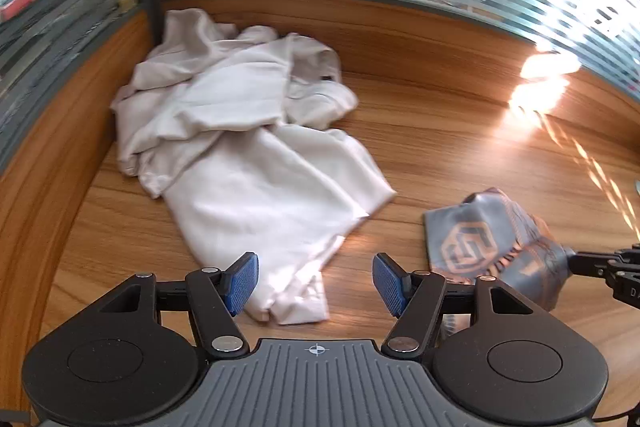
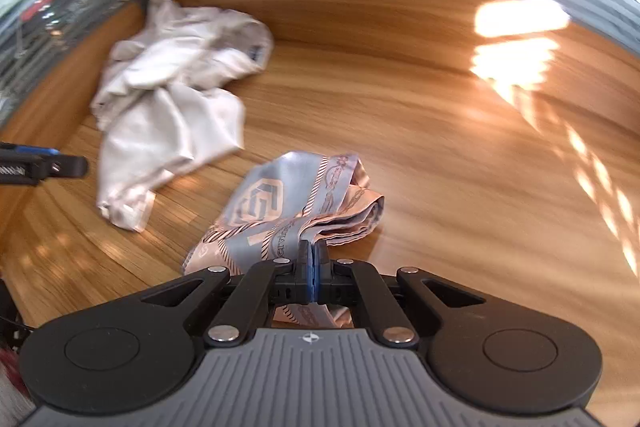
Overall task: Fold clothes
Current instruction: 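Carry the scarf with the right gripper onto the bare desk and release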
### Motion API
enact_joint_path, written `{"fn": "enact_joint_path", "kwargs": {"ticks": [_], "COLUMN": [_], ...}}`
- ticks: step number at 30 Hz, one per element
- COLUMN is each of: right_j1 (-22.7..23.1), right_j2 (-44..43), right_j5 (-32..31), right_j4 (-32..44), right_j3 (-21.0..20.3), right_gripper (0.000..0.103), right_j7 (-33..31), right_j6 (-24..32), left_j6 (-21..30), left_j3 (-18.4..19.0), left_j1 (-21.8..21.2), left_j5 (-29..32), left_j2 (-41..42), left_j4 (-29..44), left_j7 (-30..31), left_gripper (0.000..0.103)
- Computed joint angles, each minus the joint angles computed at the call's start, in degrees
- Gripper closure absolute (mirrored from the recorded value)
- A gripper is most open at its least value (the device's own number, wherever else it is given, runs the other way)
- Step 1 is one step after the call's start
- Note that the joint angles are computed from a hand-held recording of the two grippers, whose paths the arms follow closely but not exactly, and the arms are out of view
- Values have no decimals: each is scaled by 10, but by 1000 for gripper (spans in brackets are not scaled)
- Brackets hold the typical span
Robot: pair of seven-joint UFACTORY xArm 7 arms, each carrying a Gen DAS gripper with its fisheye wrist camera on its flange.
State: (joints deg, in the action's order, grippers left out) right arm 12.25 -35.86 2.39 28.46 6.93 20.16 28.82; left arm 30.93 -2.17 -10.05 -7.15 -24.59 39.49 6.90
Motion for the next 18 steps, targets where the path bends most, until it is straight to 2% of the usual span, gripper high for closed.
{"fn": "enact_joint_path", "kwargs": {"ticks": [5,8,10,14,18], "right_j1": [-49,-74,-81,-68,-21], "right_j2": [-143,-209,-221,-217,-191], "right_j5": [-22,-34,-39,-32,16], "right_j4": [-69,-78,-66,-29,-7], "right_j3": [-16,-37,-48,-68,-95], "right_gripper": [102,102,102,102,102], "right_j7": [20,2,-22,-84,-149], "right_j6": [76,109,112,113,125], "left_j6": [3,9,13,16,26], "left_j3": [-16,-30,-38,-56,-79], "left_j1": [-35,-46,-53,-65,-71], "left_j5": [-14,-13,-10,-4,13], "left_j2": [-12,-18,-21,-32,-47], "left_j4": [-6,-2,0,3,-3], "left_j7": [9,-4,-16,-48,-96], "left_gripper": [37,37,37,37,37]}}
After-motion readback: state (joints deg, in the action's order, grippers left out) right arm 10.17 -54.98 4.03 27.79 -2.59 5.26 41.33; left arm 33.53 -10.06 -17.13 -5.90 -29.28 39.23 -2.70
